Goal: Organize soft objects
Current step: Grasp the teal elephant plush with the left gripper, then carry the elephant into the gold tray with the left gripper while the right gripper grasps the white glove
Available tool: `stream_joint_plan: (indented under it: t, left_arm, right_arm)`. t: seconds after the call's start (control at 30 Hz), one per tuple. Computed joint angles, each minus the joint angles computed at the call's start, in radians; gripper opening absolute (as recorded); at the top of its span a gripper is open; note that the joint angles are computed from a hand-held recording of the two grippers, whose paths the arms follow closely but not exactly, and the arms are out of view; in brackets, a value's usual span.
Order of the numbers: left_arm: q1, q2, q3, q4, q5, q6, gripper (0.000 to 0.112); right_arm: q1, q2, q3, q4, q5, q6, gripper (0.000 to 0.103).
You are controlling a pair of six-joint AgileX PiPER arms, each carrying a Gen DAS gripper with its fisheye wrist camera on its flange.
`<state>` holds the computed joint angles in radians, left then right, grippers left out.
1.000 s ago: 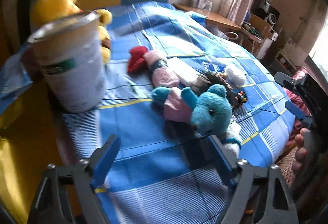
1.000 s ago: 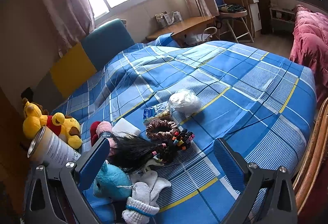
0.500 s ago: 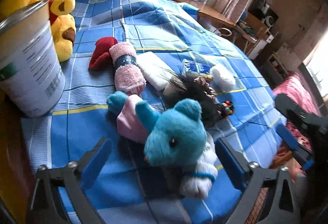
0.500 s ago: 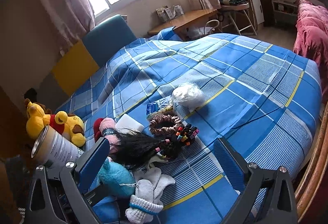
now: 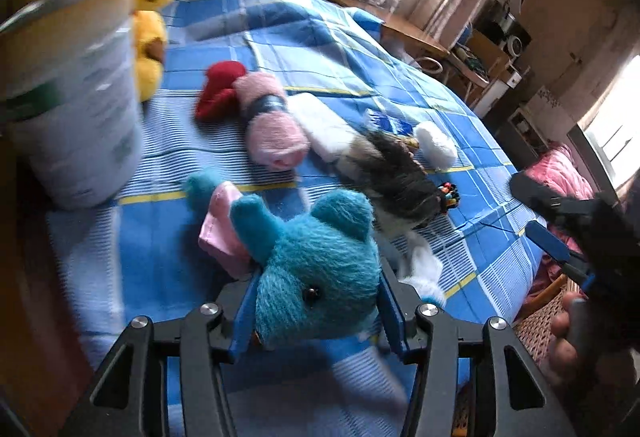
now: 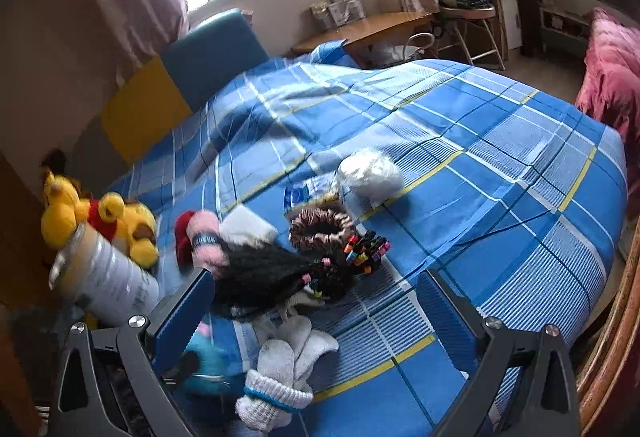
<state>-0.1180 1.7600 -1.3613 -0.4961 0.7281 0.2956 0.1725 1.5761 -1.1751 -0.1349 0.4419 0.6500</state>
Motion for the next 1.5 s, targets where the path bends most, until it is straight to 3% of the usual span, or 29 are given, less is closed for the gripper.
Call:
stream_joint_plan:
  t: [0.1, 0.23, 0.33, 0.37, 0.4, 0.5, 0.63, 0.73, 0.9, 1.13, 1.2, 1.33, 1.5]
  left_arm:
    - [0.028, -0.073, 0.079, -0.006, -0.027, 0.047, 0.054]
    - [0.066, -0.179, 0.172, -0.057, -0.059, 0.169, 0.054]
    - [0.099, -0.234, 0.217, -0.108, -0.063, 0.240, 0.054]
    - [0.119, -0.245, 0.223, -0.135, -0.051, 0.263, 0.054]
    - [0.141, -0.260, 0.234, -0.156, -0.043, 0.278, 0.054]
    - [0.221, -0.301, 0.257, -0.203, -0.012, 0.313, 0.054]
    - [0.377, -0.339, 0.255, -0.246, 0.032, 0.338, 0.056]
    - [0.479, -0.318, 0.224, -0.229, 0.017, 0.338, 0.056]
    - [0.544, -0.163, 0.096, -0.073, -0.055, 0.216, 0.056]
    - [0.561, 0.068, -0.109, 0.070, -0.019, 0.053, 0.060]
    - [0.560, 0.095, -0.132, 0.081, -0.026, 0.049, 0.068]
    - [0.556, 0.077, -0.104, 0.111, -0.083, 0.014, 0.097]
    - [0.574, -0.001, -0.021, 0.158, -0.110, -0.022, 0.100]
  right_arm:
    - [0.028, 0.066, -0.081, 0.054, 0.115, -0.107, 0.103]
    - [0.033, 0.203, -0.218, 0.270, 0.307, -0.325, 0.099]
    - [0.061, 0.278, -0.290, 0.231, 0.402, -0.299, 0.091]
    - [0.076, 0.311, -0.325, 0.200, 0.447, -0.284, 0.085]
    - [0.082, 0.330, -0.343, 0.195, 0.471, -0.286, 0.070]
    - [0.087, 0.363, -0.365, 0.253, 0.491, -0.358, 0.053]
    - [0.122, 0.373, -0.373, 0.210, 0.497, -0.351, 0.050]
    - [0.133, 0.379, -0.379, 0.198, 0.502, -0.342, 0.050]
    - [0.132, 0.393, -0.404, 0.186, 0.519, -0.344, 0.050]
    - [0.166, 0.417, -0.417, 0.146, 0.510, -0.316, 0.050]
    - [0.176, 0.418, -0.416, 0.135, 0.506, -0.309, 0.051]
    - [0.203, 0.412, -0.405, 0.102, 0.496, -0.289, 0.051]
    - [0.239, 0.402, -0.391, 0.070, 0.473, -0.272, 0.045]
